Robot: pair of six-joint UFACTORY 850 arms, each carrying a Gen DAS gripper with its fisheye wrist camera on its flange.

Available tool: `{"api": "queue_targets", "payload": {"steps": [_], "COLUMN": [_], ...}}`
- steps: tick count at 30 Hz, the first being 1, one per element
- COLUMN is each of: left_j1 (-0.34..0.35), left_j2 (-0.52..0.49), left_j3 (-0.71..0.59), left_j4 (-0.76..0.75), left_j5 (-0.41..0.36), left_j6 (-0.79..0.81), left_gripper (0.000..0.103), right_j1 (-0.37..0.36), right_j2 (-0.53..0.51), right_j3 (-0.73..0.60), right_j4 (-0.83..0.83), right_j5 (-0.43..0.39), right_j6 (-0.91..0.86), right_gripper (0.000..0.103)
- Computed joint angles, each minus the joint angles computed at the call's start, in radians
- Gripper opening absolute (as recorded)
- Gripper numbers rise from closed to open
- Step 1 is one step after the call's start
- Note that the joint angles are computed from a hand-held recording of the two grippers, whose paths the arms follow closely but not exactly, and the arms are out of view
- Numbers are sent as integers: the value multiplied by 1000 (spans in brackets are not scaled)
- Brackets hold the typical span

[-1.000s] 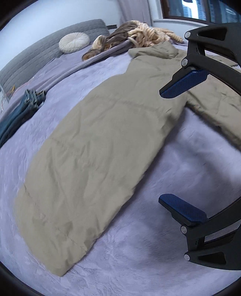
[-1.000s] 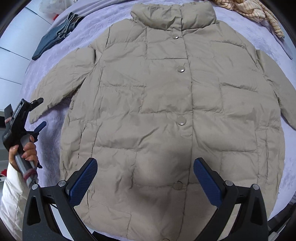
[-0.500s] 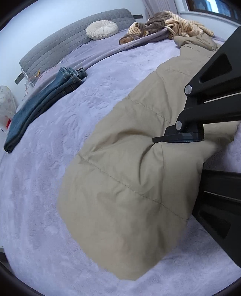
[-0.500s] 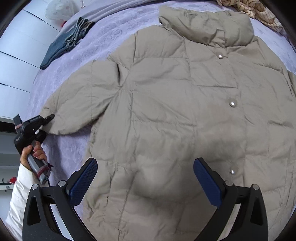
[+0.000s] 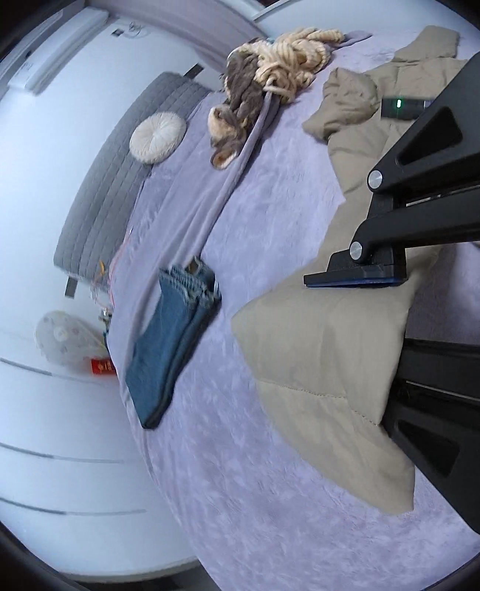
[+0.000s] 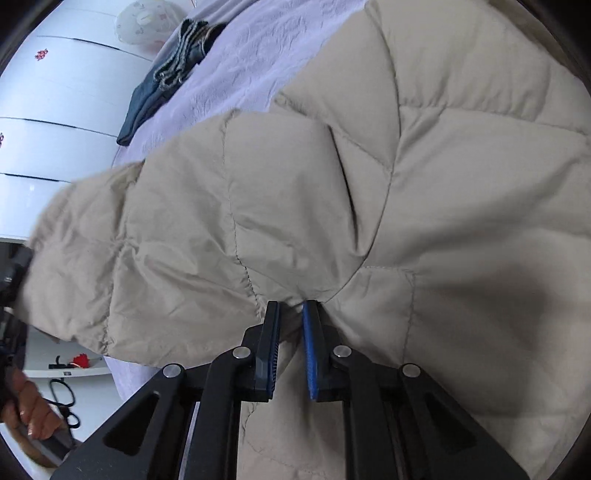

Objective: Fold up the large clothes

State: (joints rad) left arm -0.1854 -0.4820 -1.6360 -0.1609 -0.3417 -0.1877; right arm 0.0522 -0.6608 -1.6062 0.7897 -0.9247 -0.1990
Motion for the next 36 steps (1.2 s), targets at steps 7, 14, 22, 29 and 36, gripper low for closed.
{"api": "queue_targets", "payload": {"steps": [7, 14, 22, 29, 36], "left_j1": [-155, -360, -472, -465, -350], "left_j2": [-83, -313, -389, -227, -91], "left_j3": [-174, -462, -399, -169, -21], "left_j4": [-402, -250, 165, 237, 292], "left_j5": [-101, -298, -358, -201, -154], "left_j6": [486, 467, 285, 182, -25], "left_gripper": [8, 9, 9, 103, 103], "right_j1": [-35, -185, -304, -314, -227], "right_j2": [-2, 220, 325, 331, 351], "right_j3": [-18, 196, 322, 313, 245], "right_j4": [31, -69, -167, -207, -338], "right_j5": [-121, 33, 59, 33, 90], "right_j6": [-100, -70, 75, 73, 39], "right_gripper": [13, 13, 14, 19, 82]}}
